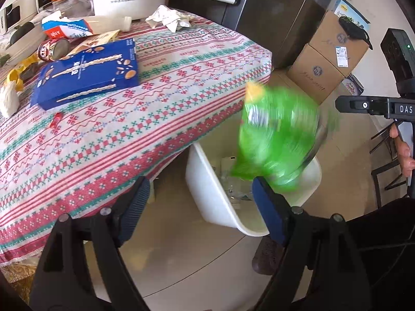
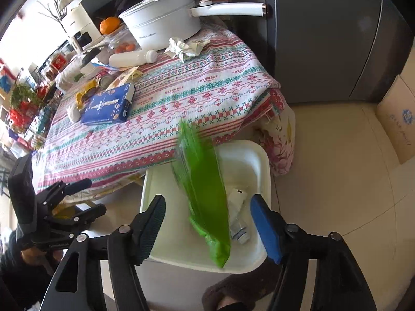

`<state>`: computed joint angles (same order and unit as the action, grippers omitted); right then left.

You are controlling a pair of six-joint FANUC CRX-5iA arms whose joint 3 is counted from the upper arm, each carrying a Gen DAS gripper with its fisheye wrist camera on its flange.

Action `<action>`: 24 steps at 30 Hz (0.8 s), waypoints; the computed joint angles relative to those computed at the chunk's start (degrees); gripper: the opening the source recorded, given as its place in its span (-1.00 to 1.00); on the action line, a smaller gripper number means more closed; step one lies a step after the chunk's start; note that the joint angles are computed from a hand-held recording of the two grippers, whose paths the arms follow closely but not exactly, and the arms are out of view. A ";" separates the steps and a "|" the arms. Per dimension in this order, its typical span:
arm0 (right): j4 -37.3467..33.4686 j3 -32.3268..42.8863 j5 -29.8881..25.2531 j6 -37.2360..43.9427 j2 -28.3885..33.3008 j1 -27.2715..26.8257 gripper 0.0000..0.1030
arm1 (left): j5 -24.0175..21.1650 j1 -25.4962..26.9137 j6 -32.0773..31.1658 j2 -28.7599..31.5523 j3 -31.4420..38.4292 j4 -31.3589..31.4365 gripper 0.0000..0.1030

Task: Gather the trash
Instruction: 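Carry the packet and green bag over the white bin and release both, then grasp the white crumpled tissue with the left tool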

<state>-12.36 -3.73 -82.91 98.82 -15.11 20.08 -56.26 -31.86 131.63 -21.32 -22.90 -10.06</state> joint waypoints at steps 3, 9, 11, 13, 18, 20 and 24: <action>0.29 0.13 0.05 -0.97 0.10 0.44 0.36 | -0.45 0.27 0.41 -0.38 -0.11 -0.31 0.59; 1.14 0.26 -0.20 -2.28 0.62 2.19 0.37 | -1.29 1.05 1.22 -1.60 -0.50 -0.83 0.59; 1.84 0.12 0.14 -2.83 0.55 3.33 0.39 | -1.85 1.61 1.21 -2.04 -0.57 -0.93 0.59; 2.57 0.07 0.66 -3.29 0.67 4.46 0.40 | -2.53 2.62 1.06 -2.77 -0.74 -1.02 0.59; 3.84 0.34 1.94 -5.36 1.06 7.61 0.46 | -5.41 6.88 0.80 -6.04 -1.29 -1.64 0.59; 4.68 0.88 2.49 -6.36 1.55 9.47 0.46 | -6.68 10.10 -0.67 -7.91 -1.93 -1.07 0.59; 4.90 2.49 4.42 -8.36 2.70 12.53 0.53 | -10.53 18.06 -5.73 -11.03 -2.11 -0.57 0.59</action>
